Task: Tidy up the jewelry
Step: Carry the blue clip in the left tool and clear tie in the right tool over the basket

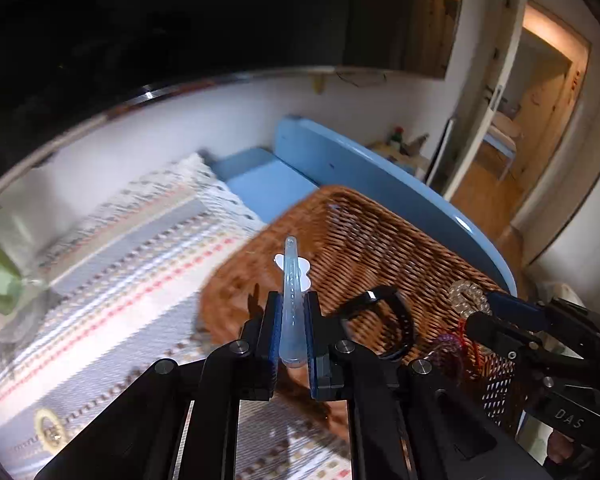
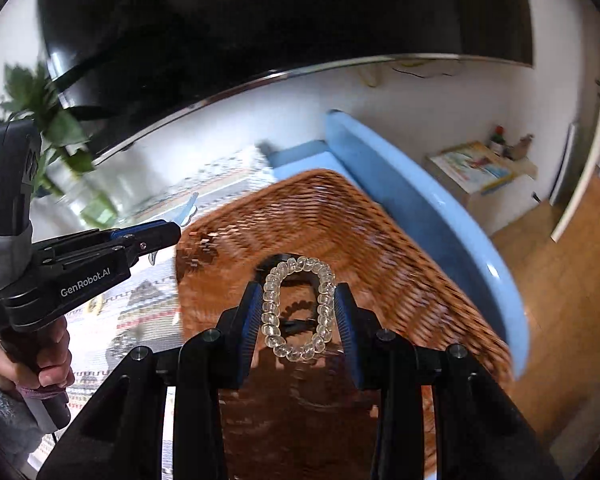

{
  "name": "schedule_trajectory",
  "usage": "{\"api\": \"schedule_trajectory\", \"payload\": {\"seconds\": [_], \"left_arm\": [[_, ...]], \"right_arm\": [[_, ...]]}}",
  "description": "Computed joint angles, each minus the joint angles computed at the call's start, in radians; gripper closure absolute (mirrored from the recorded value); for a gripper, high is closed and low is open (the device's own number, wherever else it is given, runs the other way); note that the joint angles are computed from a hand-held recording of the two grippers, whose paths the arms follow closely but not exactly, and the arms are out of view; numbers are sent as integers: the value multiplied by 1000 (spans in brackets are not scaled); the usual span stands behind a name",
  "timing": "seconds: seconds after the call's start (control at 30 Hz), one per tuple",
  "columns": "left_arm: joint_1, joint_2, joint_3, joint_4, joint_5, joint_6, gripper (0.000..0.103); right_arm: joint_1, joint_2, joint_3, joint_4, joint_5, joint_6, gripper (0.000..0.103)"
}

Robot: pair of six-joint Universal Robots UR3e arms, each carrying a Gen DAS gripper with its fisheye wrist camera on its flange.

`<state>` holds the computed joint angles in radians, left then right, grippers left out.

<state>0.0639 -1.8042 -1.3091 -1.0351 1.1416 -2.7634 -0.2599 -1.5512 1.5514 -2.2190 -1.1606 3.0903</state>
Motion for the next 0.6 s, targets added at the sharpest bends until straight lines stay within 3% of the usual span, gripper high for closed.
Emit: {"api": "schedule_trajectory", "payload": {"seconds": [0.27, 0.5, 0.6], "left_arm": [[-78, -65, 54, -20, 22, -36, 92], [-130, -144, 114, -22, 131, -57, 92], [-143, -193, 179, -90, 163, -46, 92]], "right_arm": [[-99, -68, 100, 18, -6, -33, 63], [-149, -115, 171, 30, 5, -36, 63], [-162, -121, 180, 43, 23, -41, 62]]}}
